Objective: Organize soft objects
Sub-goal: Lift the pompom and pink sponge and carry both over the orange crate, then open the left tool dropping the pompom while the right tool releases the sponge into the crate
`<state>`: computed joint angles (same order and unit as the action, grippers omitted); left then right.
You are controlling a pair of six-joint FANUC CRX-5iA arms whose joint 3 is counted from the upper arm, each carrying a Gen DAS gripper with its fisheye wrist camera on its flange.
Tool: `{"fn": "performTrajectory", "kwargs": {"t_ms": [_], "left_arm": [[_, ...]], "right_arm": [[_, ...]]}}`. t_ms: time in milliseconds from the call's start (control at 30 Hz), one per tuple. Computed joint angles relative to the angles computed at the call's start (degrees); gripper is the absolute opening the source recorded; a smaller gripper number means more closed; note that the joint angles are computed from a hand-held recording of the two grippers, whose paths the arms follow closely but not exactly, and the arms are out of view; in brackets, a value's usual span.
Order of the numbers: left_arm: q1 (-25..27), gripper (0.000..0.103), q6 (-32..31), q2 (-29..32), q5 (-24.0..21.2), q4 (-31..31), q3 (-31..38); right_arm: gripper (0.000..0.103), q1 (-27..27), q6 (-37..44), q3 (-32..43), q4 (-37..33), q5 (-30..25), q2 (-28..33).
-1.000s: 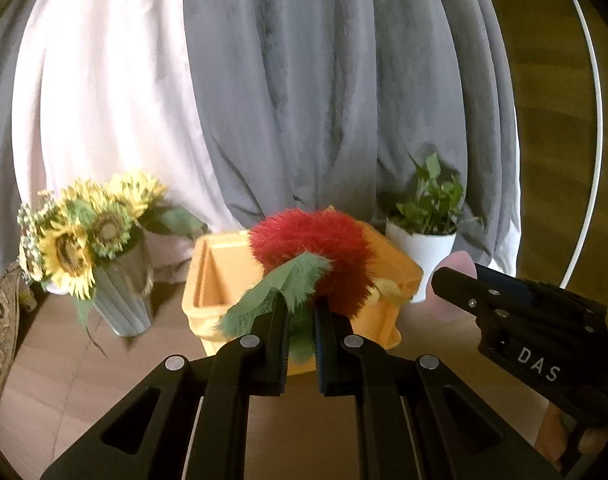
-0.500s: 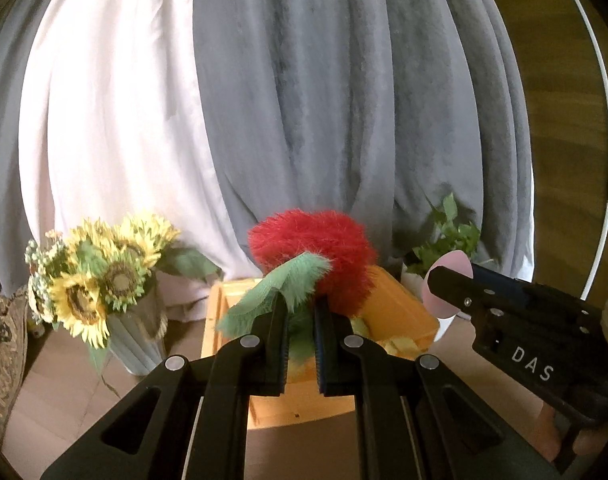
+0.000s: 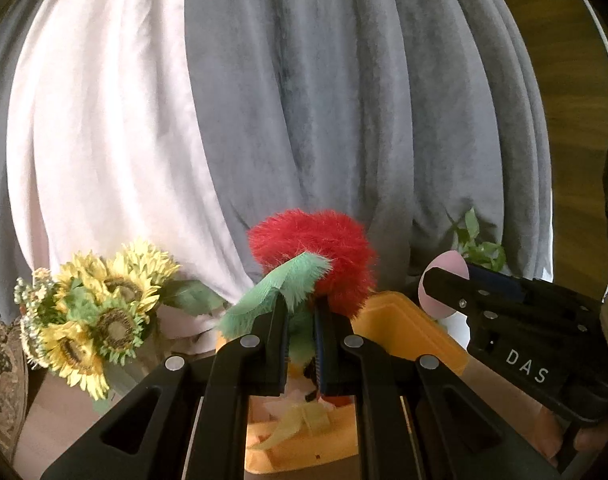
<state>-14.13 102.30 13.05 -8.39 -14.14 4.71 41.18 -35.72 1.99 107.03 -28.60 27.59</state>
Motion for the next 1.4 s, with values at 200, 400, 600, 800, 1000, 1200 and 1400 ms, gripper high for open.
{"fn": "performTrajectory", "kwargs": {"t_ms": [200, 400, 600, 800, 1000, 1200, 1400], "left_arm": [[1.31, 0.012, -16.17, 4.74, 1.87, 15.84, 0.6], [1.79, 0.012, -22.44, 9.64, 0.09, 22.48, 3.86], [2.06, 0.013, -19.79, 13.86, -5.08, 19.99, 8.9], [2.36, 0.02, -20.5, 16.02, -7.73, 21.4, 10.53], [2.07, 0.034, -14.31, 15.48, -9.01, 15.93, 11.77], [1.01, 0.047, -1.46, 10.44, -11.56, 4.6, 10.07], [-2.28, 0.063, 16.09, 3.94, -17.17, -11.06, 8.18]], "right_arm": [[0.037, -0.44, 6.01, 4.5, -6.34, 0.52, 3.39], [0.037, -0.46, 16.01, 9.99, -17.6, 1.19, 7.56], [0.037, -0.06, 26.37, 15.8, -28.88, 0.14, 11.73], [0.039, 0.52, 35.19, 21.02, -38.47, -1.3, 15.04], [0.044, 0.7, 38.46, 22.57, -42.44, -2.04, 15.97], [0.048, 0.92, 33.27, 18.36, -37.02, -2.56, 13.12], [0.06, 2.28, 24.74, 9.34, -28.63, -4.55, 6.71]]}}
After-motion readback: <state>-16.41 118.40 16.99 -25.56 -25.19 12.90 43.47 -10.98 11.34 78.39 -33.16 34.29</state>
